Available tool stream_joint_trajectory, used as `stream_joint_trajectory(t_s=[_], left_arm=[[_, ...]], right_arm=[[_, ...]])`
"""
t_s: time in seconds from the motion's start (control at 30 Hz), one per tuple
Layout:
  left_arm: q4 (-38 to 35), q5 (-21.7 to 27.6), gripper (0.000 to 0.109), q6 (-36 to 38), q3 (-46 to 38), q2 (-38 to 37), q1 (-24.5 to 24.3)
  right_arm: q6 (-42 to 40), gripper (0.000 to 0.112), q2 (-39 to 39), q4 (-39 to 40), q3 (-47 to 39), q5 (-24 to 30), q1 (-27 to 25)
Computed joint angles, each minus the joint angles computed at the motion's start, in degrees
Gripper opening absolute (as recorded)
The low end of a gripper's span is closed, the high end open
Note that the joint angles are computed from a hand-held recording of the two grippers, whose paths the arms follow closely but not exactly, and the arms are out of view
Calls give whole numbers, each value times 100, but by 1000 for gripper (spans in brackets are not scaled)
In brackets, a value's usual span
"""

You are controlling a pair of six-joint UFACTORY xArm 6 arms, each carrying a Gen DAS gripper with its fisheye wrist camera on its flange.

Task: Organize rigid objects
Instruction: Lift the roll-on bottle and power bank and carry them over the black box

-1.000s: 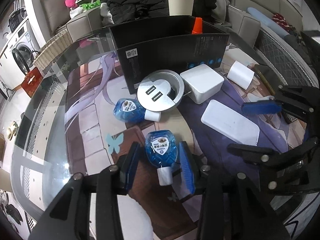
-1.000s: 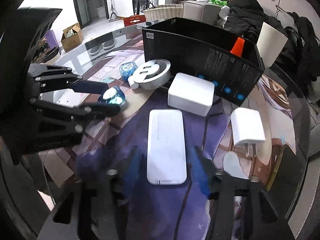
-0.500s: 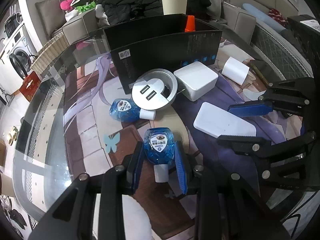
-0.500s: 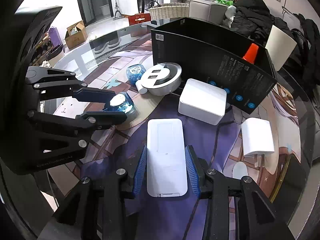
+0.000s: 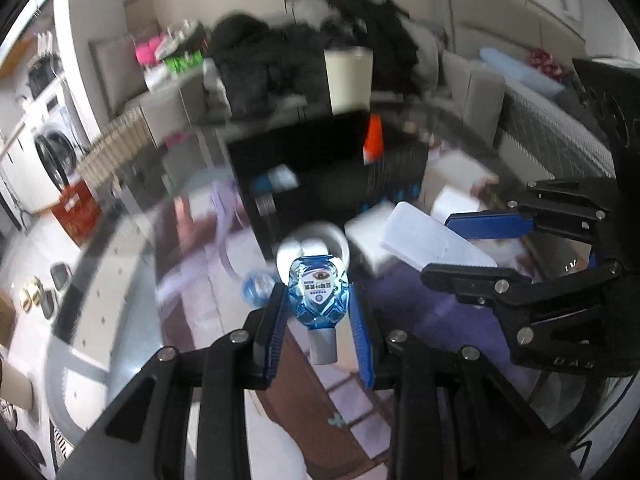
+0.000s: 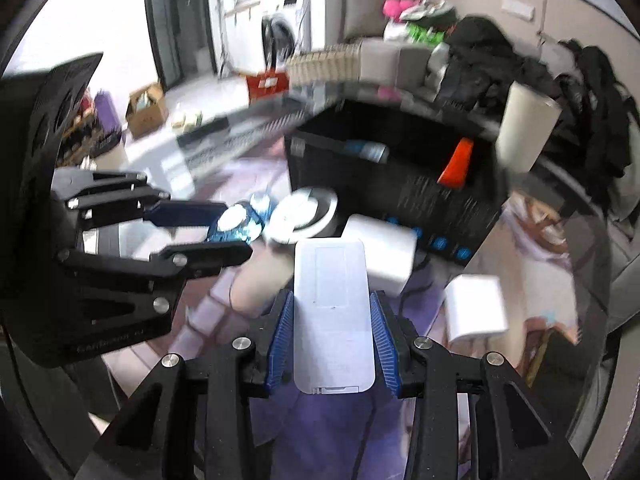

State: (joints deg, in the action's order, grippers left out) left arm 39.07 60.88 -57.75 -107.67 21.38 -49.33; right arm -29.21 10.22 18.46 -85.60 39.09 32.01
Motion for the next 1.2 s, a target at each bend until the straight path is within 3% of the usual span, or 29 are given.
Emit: stream_joint_trajectory(t_s=[0.27, 0.37, 0.5, 0.87, 1.1, 1.2], left_arm=[[2605, -46, 29, -1253, 307, -429, -423], [3107, -118, 29, -1620, 483, -611, -472], [3149, -187, 29, -1682, 552, -689, -418], [3005, -279, 29, -1613, 131, -426, -252], [3277, -249, 29, -1701, -640, 27, 4], [3281, -273, 29, -1651, -1050, 292, 156]], right_arm=[[-1680, 39, -866, 1987, 947, -2312, 201], [-2324, 39, -1036, 2713, 1041, -2754, 291], [-2893, 39, -1242, 3197, 1160, -2926, 370], [-2741, 39, -1190, 3167, 1034, -3009, 394], [-2157, 39, -499, 2737, 224, -3461, 422], [-1475, 39, -78, 2117, -263, -3594, 380]])
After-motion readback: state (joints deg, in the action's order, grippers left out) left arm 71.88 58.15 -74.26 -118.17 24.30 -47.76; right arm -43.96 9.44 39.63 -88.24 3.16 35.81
